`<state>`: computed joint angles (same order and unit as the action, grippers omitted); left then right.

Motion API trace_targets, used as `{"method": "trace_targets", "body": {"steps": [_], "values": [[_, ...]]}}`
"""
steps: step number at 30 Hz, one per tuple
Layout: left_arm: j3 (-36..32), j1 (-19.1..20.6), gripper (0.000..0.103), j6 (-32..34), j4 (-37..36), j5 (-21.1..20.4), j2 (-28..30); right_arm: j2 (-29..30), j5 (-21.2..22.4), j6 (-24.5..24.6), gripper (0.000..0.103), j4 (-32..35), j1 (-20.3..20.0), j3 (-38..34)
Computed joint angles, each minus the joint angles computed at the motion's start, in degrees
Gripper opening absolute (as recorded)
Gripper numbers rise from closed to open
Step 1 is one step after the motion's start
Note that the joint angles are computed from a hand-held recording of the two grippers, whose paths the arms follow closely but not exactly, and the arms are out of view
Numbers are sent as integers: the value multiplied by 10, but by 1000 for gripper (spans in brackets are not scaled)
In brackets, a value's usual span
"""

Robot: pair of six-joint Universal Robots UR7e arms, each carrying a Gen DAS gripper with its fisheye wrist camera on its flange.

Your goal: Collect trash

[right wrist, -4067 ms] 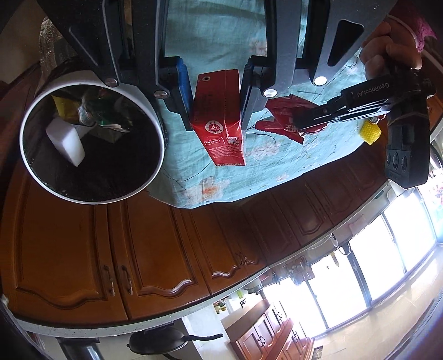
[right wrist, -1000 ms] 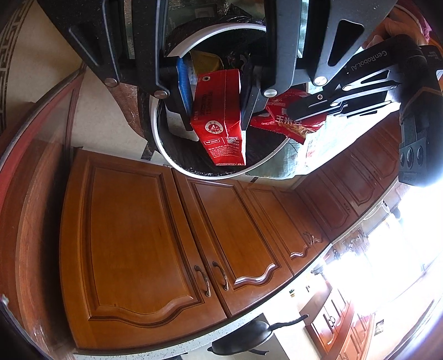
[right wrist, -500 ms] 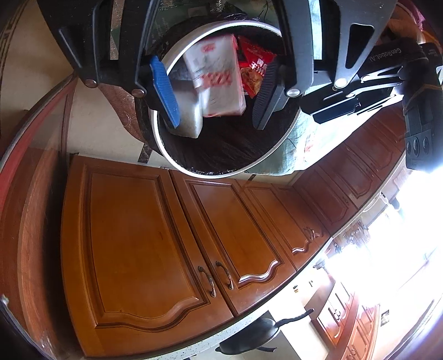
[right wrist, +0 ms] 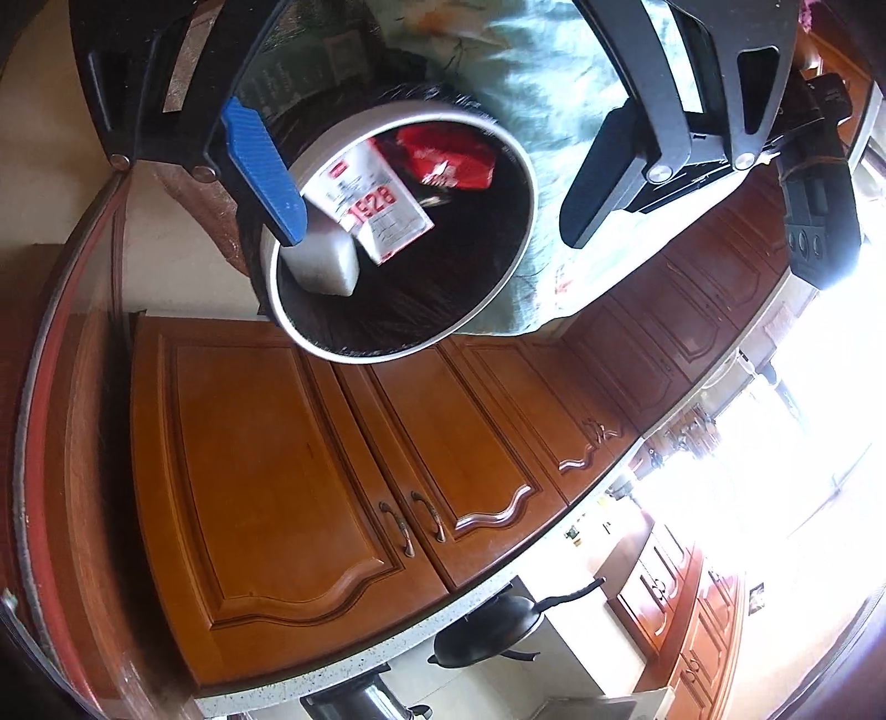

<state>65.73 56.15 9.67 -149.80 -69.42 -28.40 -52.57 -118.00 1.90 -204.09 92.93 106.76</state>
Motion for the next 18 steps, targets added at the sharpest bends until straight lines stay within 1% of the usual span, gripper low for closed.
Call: {"method": "trace_targets", "body": {"steps": [4, 6, 8, 10, 14, 18], "values": [[70, 3, 68, -12, -45, 2, -42, 13, -14, 11, 98, -23, 19, 12], [108, 4, 74, -17, -75, 7, -62, 22, -26, 11, 99, -38, 31, 17], [147, 5, 77, -20, -108, 11, -83, 32, -37, 12, 100, -54, 42, 22], [181, 7, 77, -22, -130, 12, -103, 44, -51, 11, 101, -67, 54, 25], [237, 7, 77, -24, -172, 26, -135, 74, -99, 0, 101, -91, 79, 16], [286, 2, 77, -3, -220, 39, -158, 93, -130, -17, 101, -113, 98, 13]]}}
